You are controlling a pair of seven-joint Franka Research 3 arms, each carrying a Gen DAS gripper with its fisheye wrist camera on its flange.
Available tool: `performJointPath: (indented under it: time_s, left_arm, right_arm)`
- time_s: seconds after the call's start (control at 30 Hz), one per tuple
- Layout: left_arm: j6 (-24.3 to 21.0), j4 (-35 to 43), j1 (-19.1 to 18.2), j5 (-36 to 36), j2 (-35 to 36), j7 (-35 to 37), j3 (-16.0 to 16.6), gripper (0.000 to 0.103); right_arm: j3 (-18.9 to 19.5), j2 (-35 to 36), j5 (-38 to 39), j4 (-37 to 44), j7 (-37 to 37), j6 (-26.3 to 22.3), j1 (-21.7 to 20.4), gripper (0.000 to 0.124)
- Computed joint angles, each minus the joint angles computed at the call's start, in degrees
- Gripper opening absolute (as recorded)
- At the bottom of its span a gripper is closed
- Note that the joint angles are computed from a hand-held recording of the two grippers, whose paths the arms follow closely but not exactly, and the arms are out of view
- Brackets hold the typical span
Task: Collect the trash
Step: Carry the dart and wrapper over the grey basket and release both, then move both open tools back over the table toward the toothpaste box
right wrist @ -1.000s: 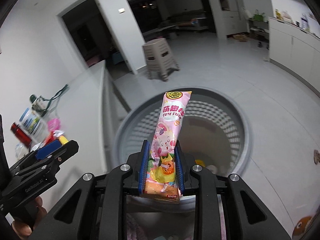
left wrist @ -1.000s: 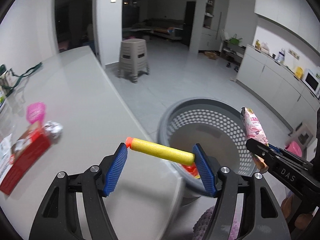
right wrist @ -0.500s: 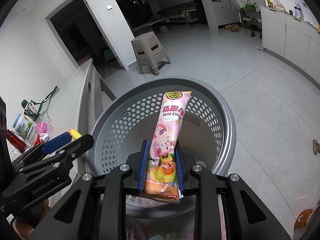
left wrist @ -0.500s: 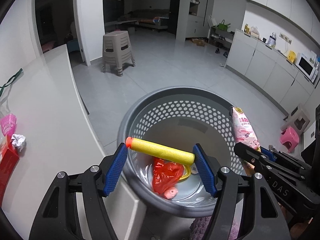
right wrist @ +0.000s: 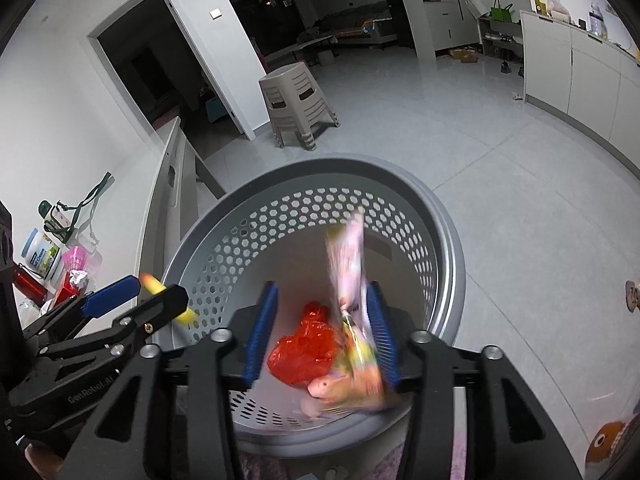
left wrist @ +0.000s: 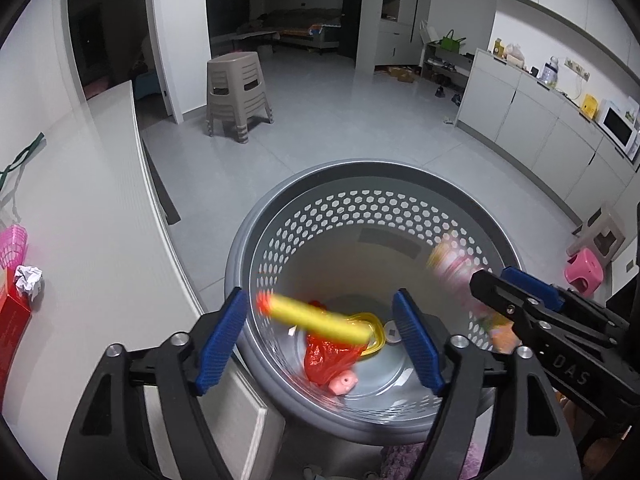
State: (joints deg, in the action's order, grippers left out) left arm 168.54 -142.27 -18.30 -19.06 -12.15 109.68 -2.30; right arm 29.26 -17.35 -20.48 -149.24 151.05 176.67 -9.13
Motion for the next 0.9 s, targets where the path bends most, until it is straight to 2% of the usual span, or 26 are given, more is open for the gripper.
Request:
performJointPath:
  time_s: [0.53,0.9]
  left_arm:
    - [0.9,-0.9,0.7,1.0,-1.3,-0.8,-0.3,0.075]
    - [1.4,-3.6,-0.7,1.6,-4.9,-1.2,3.2,0.078]
  right_arm:
    - [-0.8,-2.8,4.3,-2.2,-2.4,0.0,1.4,0.046]
    - [1.3,-4.9,5.4,-2.0,-2.6,-0.9,2.0,0.046]
